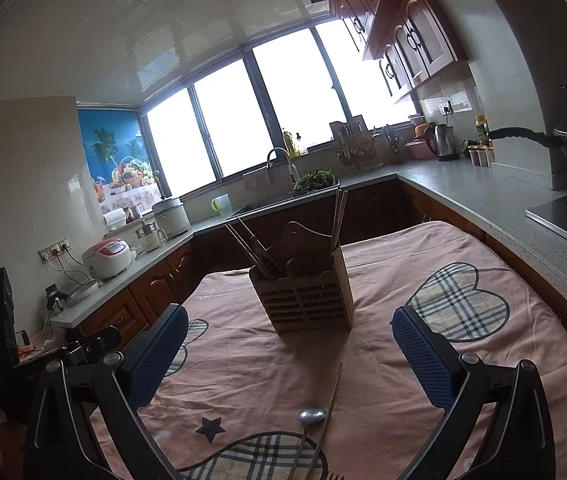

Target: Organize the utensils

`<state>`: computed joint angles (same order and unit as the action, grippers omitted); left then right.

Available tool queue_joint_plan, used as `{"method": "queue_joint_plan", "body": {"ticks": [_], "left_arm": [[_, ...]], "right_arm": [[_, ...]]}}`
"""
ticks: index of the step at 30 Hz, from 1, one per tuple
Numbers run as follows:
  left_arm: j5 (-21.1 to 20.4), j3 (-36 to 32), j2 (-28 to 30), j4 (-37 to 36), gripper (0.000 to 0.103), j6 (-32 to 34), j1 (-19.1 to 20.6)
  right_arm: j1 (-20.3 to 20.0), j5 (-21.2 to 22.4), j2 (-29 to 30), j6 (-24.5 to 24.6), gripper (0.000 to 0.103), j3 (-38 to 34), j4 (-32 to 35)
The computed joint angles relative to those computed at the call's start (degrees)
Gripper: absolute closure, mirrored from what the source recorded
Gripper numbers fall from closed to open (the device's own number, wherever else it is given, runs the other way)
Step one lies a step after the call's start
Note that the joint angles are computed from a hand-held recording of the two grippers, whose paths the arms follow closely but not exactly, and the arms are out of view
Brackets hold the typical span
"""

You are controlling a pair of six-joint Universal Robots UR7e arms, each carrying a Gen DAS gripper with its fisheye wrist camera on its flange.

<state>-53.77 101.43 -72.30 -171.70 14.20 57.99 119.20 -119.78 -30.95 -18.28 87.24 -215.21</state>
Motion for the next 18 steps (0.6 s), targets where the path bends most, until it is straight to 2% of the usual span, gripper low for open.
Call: {"method": "queue_joint_plan", "body": {"ticks": [11,18], "left_arm": [[4.8,8.5,-4.4,-8.2,0.0,6.2,-3.4],[8.6,13.1,-2.7,-23.2,0.0,14.8,-4.9]], "right_arm": [[2.9,-3.5,2.6,-10.0,0.0,2.4,-6.2],[3.2,-4.0,4.2,-14.4,0.0,3.8,-12.5]]}}
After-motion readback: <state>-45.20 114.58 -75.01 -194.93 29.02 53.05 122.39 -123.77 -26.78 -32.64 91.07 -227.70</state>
